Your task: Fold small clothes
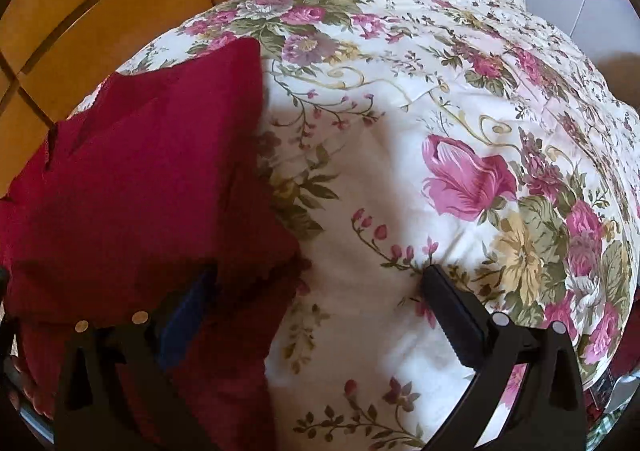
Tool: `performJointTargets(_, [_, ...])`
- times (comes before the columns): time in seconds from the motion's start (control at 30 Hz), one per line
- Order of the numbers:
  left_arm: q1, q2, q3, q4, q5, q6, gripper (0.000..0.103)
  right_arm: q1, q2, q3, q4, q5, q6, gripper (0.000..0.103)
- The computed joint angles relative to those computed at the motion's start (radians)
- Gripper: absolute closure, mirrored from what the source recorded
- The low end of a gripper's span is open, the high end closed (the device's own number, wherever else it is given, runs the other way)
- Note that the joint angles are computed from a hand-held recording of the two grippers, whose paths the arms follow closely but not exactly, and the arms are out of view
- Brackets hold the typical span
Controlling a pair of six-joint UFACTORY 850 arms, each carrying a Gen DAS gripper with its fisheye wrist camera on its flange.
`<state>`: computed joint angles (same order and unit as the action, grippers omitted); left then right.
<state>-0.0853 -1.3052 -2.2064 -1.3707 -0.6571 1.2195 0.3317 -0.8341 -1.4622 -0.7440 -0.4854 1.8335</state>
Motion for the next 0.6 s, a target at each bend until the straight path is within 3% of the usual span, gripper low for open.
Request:
performJointTargets(0.13, [0.000,0.003,0.002,0.002,0.002,0.000,0.033,-0.010,0.097,0.124,-0.066,0.138,0.246,0.002])
performJointTargets(0.23, [0.000,0.038,0.053,0.005,0.022,0.019,0.032,0.006,0.151,0.179,-0.108,0.159,0.322,0.002])
performJointTargets(0.37, [0.005,0.147,0.234,-0.076,0.056,0.184,0.012,0.014,0.185,0.230,-0.102,0.242,0.352,0.002])
performJointTargets(0.47, [0.017,0.185,0.302,-0.077,0.044,0.203,0.012,0.024,0.190,0.250,-0.090,0.287,0.391,0.002])
performJointTargets(0.6, [0.041,0.236,0.397,-0.124,0.024,0.256,0.012,0.047,0.204,0.276,-0.249,0.305,0.598,0.002])
